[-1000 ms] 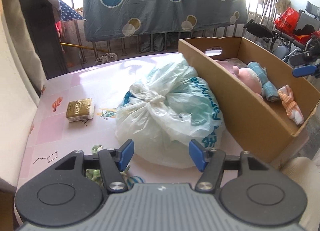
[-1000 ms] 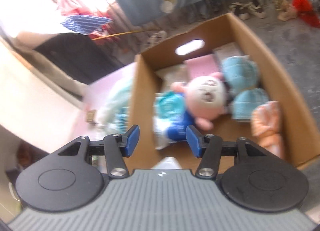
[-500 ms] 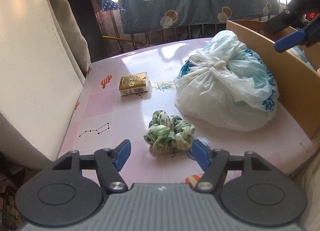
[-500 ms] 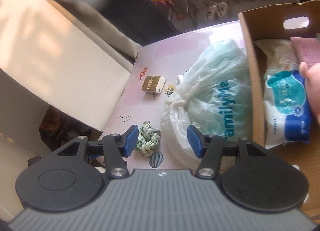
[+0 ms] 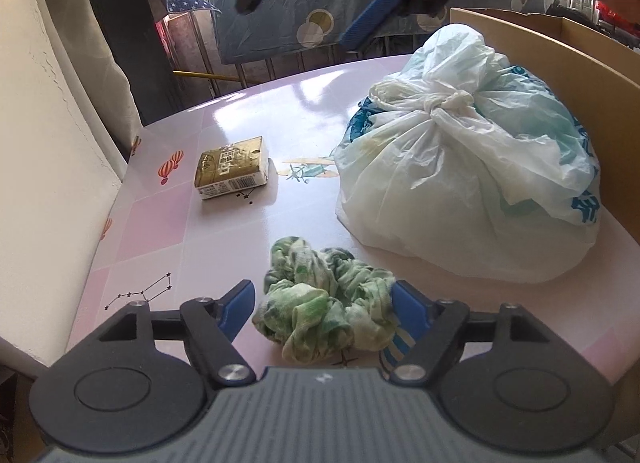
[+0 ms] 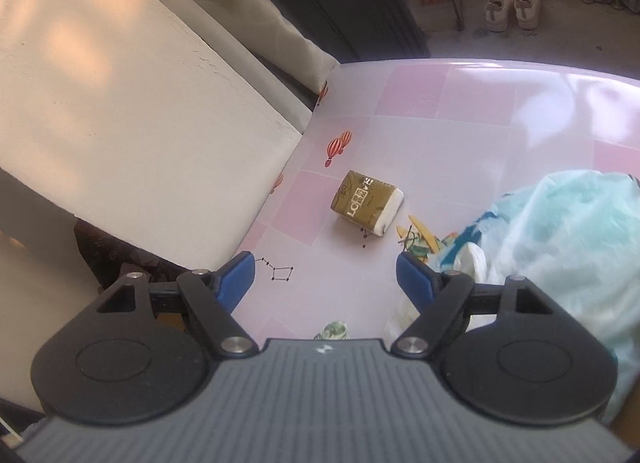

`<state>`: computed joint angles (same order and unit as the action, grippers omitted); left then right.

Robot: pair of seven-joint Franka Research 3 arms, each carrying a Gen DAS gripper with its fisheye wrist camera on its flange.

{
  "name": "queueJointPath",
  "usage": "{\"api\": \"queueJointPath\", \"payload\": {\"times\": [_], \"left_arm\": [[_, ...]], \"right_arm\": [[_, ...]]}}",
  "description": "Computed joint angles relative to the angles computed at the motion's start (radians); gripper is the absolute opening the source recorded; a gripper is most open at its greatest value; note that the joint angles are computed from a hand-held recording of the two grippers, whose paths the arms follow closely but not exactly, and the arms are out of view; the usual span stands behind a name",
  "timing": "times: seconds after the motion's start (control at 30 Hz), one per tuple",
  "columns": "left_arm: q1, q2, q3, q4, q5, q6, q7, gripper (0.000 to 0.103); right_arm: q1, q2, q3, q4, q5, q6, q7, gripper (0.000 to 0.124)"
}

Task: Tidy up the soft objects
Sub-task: 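Grasp the green floral cloth with the left tool while the right tool grasps the gold tissue pack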

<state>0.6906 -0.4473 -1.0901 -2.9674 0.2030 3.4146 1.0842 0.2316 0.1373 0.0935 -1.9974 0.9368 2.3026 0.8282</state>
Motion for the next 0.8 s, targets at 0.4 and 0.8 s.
{"api": "queueJointPath", "payload": {"times": [0.4, 0.8], "left_arm": [[0.113, 0.072, -0.044, -0.006, -0.037, 0.045, 0.024, 0.038], [0.065, 0.100, 0.017, -0.019, -0.183, 0.040, 0.105, 0.030]], "right_arm": [[0.105, 0.371, 0.066, 0.353, -0.349, 0.140, -0.009, 0.088], [0.194, 0.525, 0.044, 0.471, -0.622, 0.183, 0.065, 0.088]]}}
